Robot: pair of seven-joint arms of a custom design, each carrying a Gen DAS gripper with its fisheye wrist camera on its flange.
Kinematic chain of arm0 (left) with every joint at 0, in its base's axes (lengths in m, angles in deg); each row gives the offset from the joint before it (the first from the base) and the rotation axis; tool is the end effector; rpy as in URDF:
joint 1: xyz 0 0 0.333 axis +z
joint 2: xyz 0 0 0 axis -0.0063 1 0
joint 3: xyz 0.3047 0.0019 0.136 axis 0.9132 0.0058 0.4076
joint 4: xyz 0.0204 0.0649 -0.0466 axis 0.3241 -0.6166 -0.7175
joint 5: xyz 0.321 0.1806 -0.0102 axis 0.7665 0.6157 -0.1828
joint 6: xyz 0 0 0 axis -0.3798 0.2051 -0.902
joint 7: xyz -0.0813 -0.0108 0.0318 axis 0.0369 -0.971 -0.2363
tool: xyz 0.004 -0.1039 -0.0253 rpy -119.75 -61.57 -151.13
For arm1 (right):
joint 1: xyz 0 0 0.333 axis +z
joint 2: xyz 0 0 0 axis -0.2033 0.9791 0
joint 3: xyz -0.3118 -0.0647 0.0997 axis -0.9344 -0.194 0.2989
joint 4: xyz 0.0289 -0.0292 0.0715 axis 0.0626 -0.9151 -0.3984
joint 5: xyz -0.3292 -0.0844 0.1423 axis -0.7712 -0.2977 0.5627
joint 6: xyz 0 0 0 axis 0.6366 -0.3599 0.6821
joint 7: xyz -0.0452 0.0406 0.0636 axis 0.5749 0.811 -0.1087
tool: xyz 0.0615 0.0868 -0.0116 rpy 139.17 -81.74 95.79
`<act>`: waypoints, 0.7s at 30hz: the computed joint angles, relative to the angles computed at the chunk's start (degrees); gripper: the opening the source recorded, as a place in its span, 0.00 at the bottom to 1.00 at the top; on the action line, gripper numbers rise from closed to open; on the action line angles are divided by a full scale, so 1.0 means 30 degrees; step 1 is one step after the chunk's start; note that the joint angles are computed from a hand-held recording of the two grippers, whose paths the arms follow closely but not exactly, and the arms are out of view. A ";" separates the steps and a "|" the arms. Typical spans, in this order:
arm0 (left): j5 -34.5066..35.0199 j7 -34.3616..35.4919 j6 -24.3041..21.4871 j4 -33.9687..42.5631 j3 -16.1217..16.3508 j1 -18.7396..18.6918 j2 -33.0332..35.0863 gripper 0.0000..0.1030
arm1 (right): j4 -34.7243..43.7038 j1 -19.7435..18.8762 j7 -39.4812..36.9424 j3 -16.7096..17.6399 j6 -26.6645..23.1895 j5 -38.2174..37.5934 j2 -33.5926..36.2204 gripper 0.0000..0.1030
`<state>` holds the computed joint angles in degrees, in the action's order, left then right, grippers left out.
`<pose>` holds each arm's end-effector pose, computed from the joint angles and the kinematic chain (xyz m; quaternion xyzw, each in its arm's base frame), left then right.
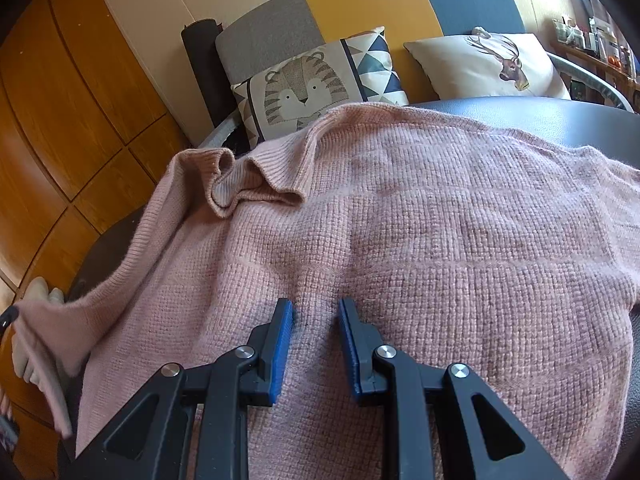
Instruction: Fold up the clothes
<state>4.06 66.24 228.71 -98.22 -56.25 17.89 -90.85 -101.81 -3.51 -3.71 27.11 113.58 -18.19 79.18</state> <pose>0.3949 0.0276 0.4845 -0.7046 0.5495 -0.1910 0.4063 0.5675 0.0733 0.4339 -0.7075 0.5833 -0.0562 0.3950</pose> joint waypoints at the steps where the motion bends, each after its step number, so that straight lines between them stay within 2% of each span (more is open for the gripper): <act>1: 0.0518 -0.0569 0.0018 0.0432 -0.0196 0.0387 0.0465 0.04 | -0.0001 -0.0017 -0.0056 -0.0001 -0.0037 0.0080 0.0001 0.22; 4: 0.2410 -0.2629 -0.0129 0.1876 -0.0368 0.0959 0.1971 0.04 | 0.0002 -0.0060 -0.0176 -0.0013 -0.0155 0.0293 -0.0001 0.22; 7: 0.3799 -0.3809 -0.1272 0.3167 -0.0191 0.0719 0.3288 0.04 | 0.0036 -0.0059 -0.0216 -0.0018 -0.0149 0.0340 0.0041 0.22; 13: 0.1681 -0.2498 -0.2873 0.5035 0.1025 -0.0242 0.5818 0.04 | 0.0061 -0.0055 -0.0400 0.0017 -0.0038 0.0575 0.0097 0.22; 18: -0.2060 0.0599 -0.3953 0.6315 0.1655 -0.0678 0.7824 0.04 | 0.0061 -0.0112 -0.0740 0.0029 -0.0096 0.1147 0.0119 0.20; 21: -0.3354 0.1586 -0.4247 0.6665 0.1871 -0.0790 0.8723 0.04 | 0.0067 -0.0110 -0.0906 0.0044 -0.0045 0.1435 0.0149 0.20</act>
